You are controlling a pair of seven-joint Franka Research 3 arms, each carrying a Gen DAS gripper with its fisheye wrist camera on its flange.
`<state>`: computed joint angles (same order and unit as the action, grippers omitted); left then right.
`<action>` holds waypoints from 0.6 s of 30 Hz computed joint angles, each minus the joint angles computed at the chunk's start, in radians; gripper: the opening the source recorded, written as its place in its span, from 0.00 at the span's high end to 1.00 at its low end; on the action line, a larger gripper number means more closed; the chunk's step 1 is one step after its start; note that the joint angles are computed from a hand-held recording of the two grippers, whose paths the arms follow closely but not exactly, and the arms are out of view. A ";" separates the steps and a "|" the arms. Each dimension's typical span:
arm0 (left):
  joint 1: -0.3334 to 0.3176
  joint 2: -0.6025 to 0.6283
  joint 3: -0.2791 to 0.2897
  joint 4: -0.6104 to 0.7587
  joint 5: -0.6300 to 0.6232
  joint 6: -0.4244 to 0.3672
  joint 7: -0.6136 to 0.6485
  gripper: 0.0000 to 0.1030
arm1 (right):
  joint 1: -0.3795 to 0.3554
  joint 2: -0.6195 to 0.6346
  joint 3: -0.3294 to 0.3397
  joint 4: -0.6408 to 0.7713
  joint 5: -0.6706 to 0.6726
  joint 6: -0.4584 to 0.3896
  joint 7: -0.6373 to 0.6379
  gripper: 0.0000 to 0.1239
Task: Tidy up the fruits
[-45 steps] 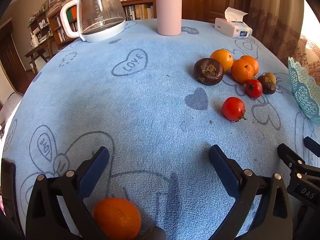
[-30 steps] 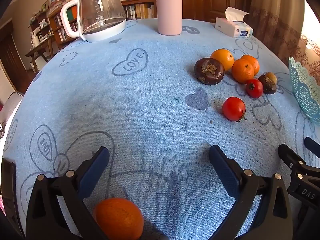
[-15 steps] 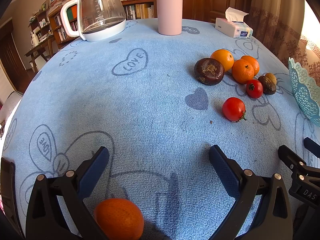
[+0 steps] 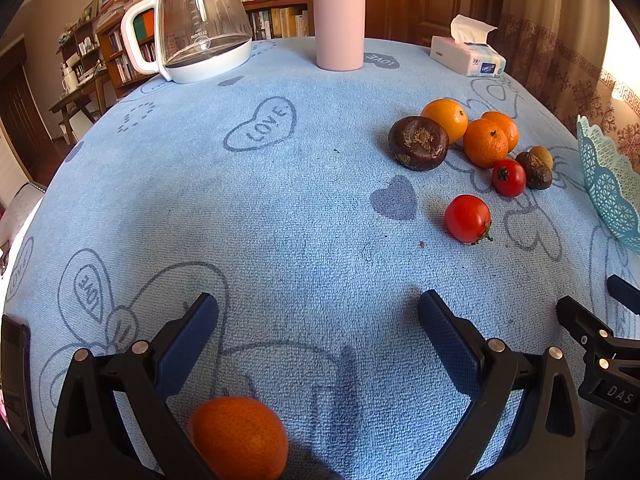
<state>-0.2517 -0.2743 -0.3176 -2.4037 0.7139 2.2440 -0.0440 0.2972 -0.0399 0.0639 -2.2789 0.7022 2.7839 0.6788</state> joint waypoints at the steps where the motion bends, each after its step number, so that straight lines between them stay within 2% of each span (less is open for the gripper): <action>1: 0.000 -0.001 0.001 -0.002 0.001 0.002 0.000 0.05 | 0.000 0.000 0.000 0.000 -0.004 -0.001 0.001 0.18; 18: 0.000 -0.001 0.000 -0.001 0.000 0.001 0.000 0.05 | -0.001 0.005 0.000 0.006 0.000 -0.005 -0.007 0.18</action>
<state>-0.2518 -0.2752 -0.3171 -2.4047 0.7140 2.2451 -0.0445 0.2964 -0.0353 0.0643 -2.2725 0.7025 2.7786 0.6717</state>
